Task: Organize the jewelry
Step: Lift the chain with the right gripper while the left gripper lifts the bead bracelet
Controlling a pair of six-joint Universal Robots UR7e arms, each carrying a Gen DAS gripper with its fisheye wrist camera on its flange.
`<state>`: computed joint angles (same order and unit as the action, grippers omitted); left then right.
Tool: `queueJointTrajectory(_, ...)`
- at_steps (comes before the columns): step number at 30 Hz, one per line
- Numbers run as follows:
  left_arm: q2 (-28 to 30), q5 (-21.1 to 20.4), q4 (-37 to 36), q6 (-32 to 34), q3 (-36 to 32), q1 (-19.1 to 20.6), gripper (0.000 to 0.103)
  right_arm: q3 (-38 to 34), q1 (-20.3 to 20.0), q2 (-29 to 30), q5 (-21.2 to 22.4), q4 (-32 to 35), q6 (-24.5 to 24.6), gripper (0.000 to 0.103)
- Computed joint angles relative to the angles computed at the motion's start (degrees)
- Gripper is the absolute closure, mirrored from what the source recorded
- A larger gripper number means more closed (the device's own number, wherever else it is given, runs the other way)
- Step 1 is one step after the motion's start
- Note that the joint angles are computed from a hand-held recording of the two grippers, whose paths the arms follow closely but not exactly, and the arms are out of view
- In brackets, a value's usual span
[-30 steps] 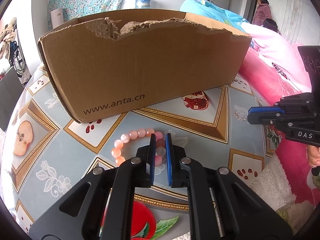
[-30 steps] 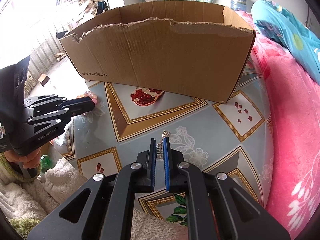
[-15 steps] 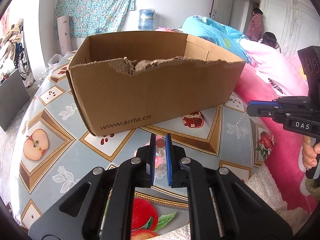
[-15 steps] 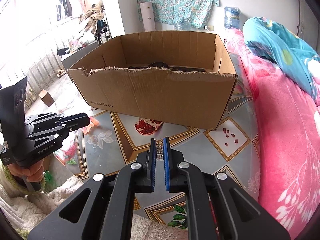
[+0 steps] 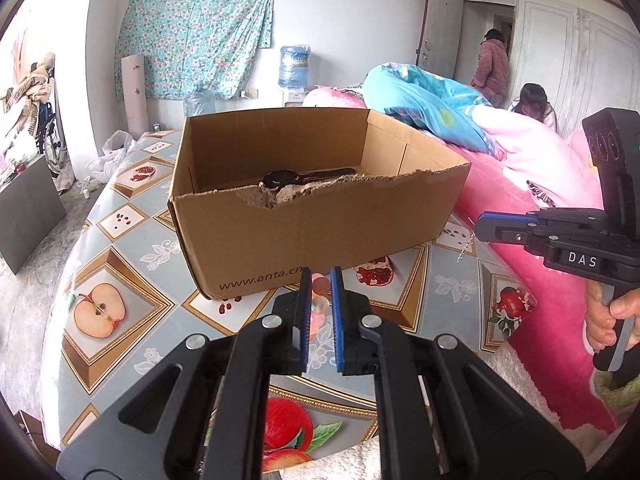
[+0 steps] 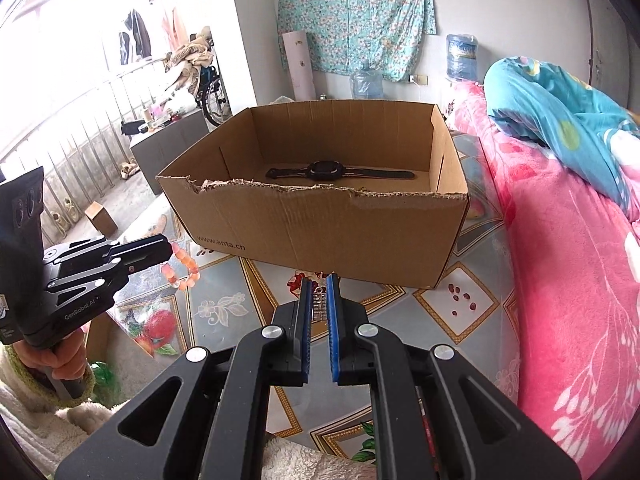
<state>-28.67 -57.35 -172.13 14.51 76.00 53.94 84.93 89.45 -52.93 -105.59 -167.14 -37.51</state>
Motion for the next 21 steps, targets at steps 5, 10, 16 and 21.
queueJointTrajectory(5, -0.9, -0.7, -0.7, 0.7, 0.6, -0.7, 0.095, 1.5, 0.2, -0.9, 1.7, -1.8, 0.2, 0.096)
queueJointTrajectory(10, -1.5, -0.8, -1.4, 1.9, 1.0, -1.7, 0.095, 2.8, 0.0, -2.0, 4.0, -3.3, 0.3, 0.096)
queueJointTrajectory(16, -1.9, -1.7, -2.1, 2.7, 0.7, -3.0, 0.095, 3.8, -0.2, -3.3, 6.8, -4.1, 0.0, 0.096)
queueJointTrajectory(21, -1.9, -2.2, -2.6, 3.8, -0.4, -4.2, 0.095, 3.8, -0.3, -4.2, 9.5, -4.1, 0.1, 0.096)
